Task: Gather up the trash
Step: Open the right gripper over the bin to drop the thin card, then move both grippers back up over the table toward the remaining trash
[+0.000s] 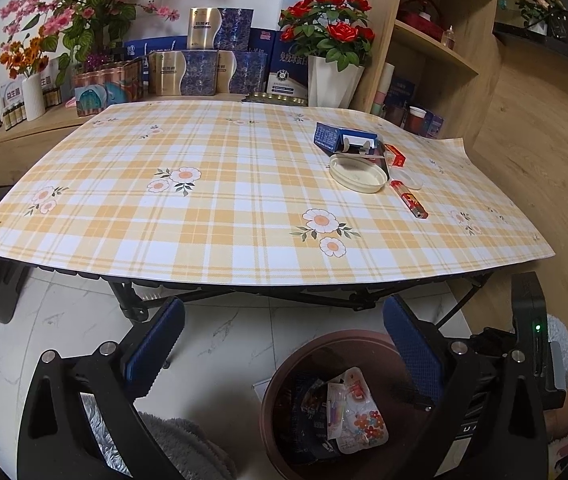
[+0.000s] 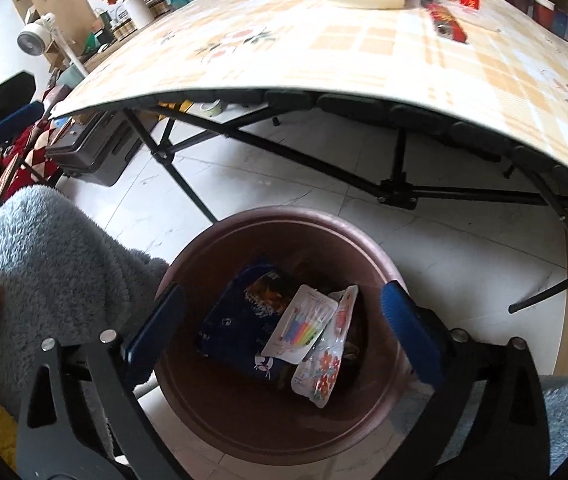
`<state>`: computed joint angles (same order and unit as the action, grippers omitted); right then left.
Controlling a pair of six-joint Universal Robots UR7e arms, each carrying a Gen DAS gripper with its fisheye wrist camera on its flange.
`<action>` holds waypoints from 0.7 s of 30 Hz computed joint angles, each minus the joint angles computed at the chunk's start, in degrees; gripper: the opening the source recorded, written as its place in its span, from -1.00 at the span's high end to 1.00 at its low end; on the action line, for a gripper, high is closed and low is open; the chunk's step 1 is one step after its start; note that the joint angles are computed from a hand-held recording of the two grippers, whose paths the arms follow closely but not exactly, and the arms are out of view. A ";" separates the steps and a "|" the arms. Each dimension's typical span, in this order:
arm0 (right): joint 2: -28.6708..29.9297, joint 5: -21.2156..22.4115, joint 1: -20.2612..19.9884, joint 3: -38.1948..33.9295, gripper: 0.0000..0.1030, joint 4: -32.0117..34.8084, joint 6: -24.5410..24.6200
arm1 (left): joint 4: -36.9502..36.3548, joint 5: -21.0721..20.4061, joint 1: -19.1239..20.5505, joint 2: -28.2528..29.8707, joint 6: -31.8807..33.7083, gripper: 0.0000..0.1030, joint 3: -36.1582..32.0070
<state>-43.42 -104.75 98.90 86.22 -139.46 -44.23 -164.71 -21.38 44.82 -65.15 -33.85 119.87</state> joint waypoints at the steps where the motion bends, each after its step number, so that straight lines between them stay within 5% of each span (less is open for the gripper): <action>1: -0.13 -0.03 0.05 0.14 -0.88 -0.50 0.13 | -0.07 0.02 -0.02 -0.09 -0.19 -0.88 0.08; 12: -1.72 0.64 0.75 1.75 -0.89 -9.79 1.42 | -0.19 -0.02 0.13 -0.20 -1.39 -0.88 0.05; 21: -2.10 7.71 -0.36 -3.76 -0.89 -8.37 6.01 | 1.76 -0.64 0.71 0.44 -1.63 -0.88 -1.14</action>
